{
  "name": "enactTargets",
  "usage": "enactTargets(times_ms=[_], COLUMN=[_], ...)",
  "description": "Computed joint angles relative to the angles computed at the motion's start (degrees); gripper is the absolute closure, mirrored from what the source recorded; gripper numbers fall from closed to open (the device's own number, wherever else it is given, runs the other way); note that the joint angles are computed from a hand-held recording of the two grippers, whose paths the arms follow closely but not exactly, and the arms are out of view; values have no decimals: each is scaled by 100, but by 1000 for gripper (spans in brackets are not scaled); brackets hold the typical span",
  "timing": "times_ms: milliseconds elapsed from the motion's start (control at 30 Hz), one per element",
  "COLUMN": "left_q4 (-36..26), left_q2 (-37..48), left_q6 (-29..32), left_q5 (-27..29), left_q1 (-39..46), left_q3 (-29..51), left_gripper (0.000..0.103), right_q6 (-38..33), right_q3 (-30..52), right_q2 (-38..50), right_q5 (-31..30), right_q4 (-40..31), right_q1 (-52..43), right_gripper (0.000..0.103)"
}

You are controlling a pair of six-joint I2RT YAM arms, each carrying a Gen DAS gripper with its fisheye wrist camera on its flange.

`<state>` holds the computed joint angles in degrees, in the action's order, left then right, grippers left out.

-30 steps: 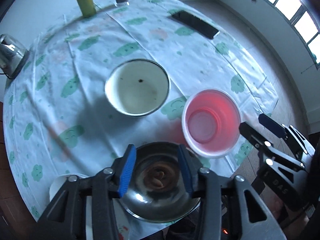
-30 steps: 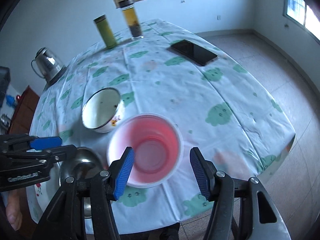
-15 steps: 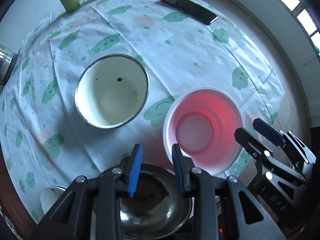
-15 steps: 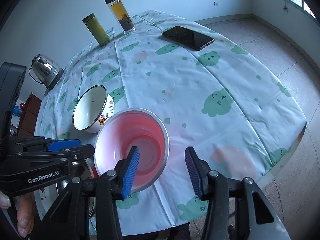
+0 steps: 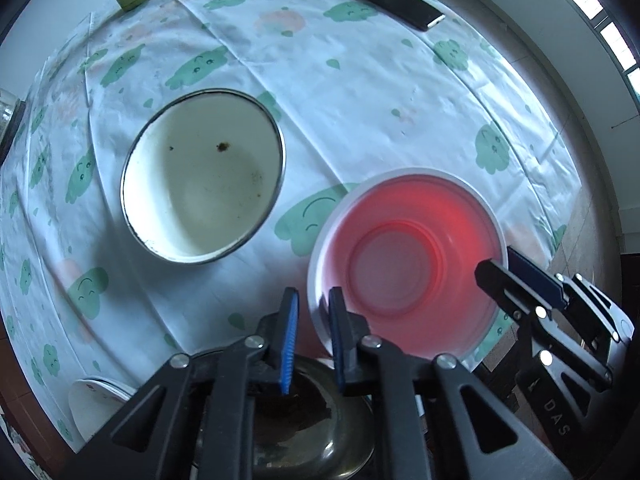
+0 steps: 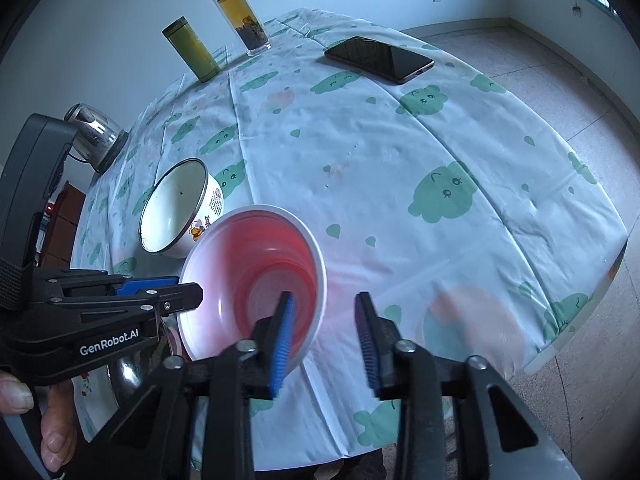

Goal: Organize plates and bowls
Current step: 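Close the left gripper on the red bowl rim while the right gripper grips it too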

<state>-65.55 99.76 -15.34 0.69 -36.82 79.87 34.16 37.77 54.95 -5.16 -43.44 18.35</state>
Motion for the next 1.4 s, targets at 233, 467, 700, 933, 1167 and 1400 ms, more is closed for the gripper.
enactTargets(times_ms=[233, 467, 700, 933, 1167, 1400], left_q4=[37, 7, 33, -122, -348, -661], left_q2=[14, -54, -132, -340, -511, -693], left_q6=[-55, -71, -87, -112, -180, -198], left_q5=[117, 111, 127, 193, 306, 378], left_q1=[-96, -85, -45, 4, 80, 133], left_q3=[45, 4, -69, 14, 121, 378], left_gripper=[95, 95, 96, 96, 96, 96], right_q6=[6, 12, 36, -9, -51, -92], right_q3=[33, -20, -55, 181, 430, 754], right_q2=[-5, -42, -119, -227, -255, -352], right_q5=[-7, -72, -115, 9, 64, 107], right_q4=[5, 39, 54, -184, -387, -670], right_q1=[52, -2, -23, 31, 76, 107], right_gripper=[83, 90, 93, 93, 93, 93])
